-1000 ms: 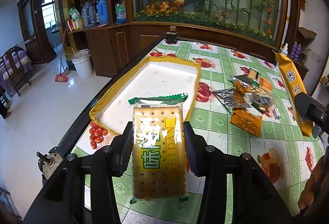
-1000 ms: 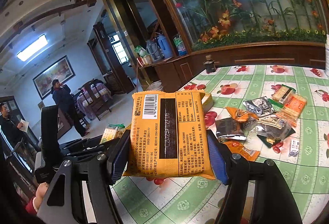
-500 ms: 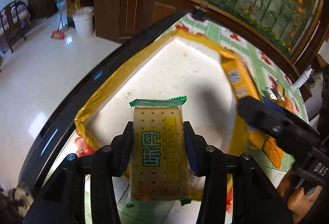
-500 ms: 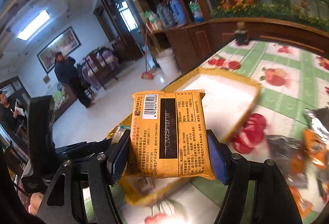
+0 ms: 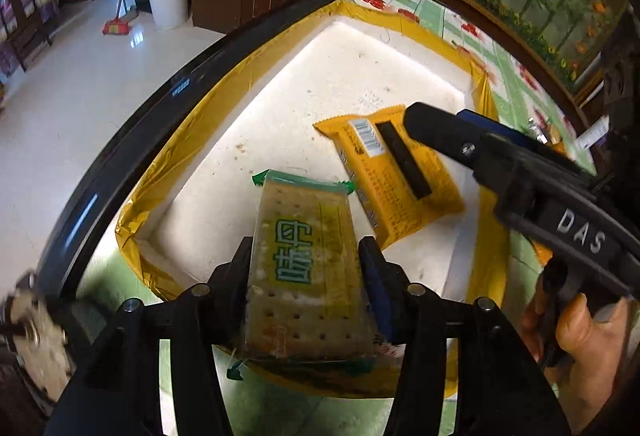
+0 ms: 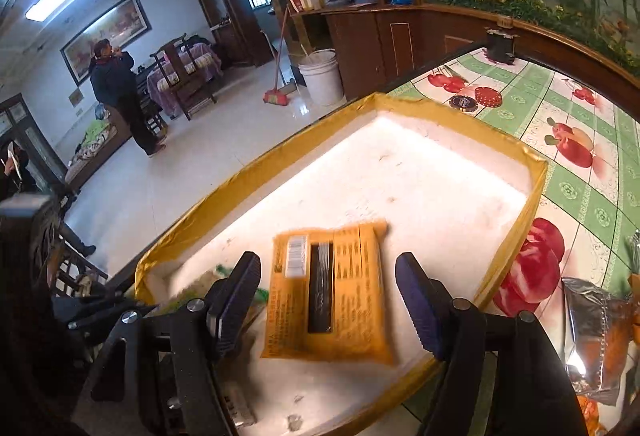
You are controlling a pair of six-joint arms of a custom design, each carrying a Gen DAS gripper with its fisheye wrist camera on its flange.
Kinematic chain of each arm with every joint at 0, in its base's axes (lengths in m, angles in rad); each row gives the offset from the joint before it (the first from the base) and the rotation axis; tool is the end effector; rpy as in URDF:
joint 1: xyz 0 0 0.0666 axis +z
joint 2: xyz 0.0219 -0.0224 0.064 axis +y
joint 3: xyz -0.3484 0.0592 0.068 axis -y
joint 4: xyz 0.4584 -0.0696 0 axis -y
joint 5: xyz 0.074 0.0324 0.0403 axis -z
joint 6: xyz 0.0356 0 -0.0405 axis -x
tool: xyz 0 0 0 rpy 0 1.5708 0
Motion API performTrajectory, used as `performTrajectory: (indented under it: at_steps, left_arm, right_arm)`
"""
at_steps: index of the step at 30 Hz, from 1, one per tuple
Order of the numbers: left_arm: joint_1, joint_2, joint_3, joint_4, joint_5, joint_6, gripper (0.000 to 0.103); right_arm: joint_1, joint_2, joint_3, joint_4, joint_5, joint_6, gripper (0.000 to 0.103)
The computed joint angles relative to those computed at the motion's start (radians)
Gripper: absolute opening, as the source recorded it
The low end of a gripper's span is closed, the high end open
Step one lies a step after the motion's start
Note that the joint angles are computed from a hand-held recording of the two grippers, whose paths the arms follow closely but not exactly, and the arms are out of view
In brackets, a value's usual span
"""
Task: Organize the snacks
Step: 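Carry both packs over the white tray and release them inside, then grasp the silver foil bag with the left gripper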
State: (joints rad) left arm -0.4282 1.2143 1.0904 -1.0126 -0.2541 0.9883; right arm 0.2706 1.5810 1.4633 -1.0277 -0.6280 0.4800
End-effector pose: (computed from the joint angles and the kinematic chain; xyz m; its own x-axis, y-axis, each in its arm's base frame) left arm 0.4260 -0.1850 0.3257 -0.7093 -0.5648 -0.4219 -0.5210 0.8231 -0.2259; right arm 0.5639 0.1777 0.3307 -0.5708 -0.5461 -0.6132 -0.8044 0.5217 0.2841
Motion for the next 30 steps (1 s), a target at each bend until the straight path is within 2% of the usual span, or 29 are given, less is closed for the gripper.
performTrajectory:
  at_steps: [2,4,8,9,11,14,17,19,21,27,30]
  left_arm:
    - [-0.001,-0.04,-0.024,0.021,-0.008,0.028,0.058]
    - [-0.009,-0.052,-0.02,0.001,-0.052,0.042,0.059]
    - [-0.026,-0.071,-0.009,-0.006,-0.108,0.047,0.059]
    - [-0.035,-0.076,-0.007,-0.004,-0.122,0.05,0.059]
    - [-0.051,-0.074,0.01,-0.008,-0.145,0.051,0.069]
    - [-0.093,-0.047,0.047,0.008,-0.17,0.024,0.071]
    - [-0.138,0.009,0.102,0.026,-0.171,-0.031,0.075]
    - [-0.166,0.065,0.151,0.026,-0.168,-0.069,0.076]
    - [-0.189,0.115,0.191,0.027,-0.156,-0.09,0.076]
    - [-0.237,0.24,0.294,0.019,-0.121,-0.136,0.076]
    - [-0.244,0.278,0.327,0.018,-0.109,-0.155,0.076]
  right_arm:
    - [-0.017,-0.015,-0.001,-0.006,-0.027,-0.023,0.072]
    - [-0.046,-0.027,0.001,-0.024,-0.082,-0.039,0.072]
    - [-0.137,-0.078,-0.029,-0.017,-0.185,-0.122,0.079]
    - [-0.166,-0.092,-0.041,-0.011,-0.217,-0.144,0.079]
    - [-0.212,-0.114,-0.06,0.018,-0.243,-0.188,0.079]
    - [-0.295,-0.147,-0.102,0.087,-0.296,-0.264,0.079]
    - [-0.374,-0.169,-0.132,0.144,-0.269,-0.321,0.085]
    - [-0.419,-0.168,-0.133,0.139,-0.238,-0.329,0.086]
    - [-0.456,-0.15,-0.118,0.103,-0.238,-0.318,0.086]
    - [-0.52,-0.139,-0.111,0.077,-0.187,-0.259,0.086]
    - [-0.534,-0.133,-0.113,0.094,-0.159,-0.243,0.086]
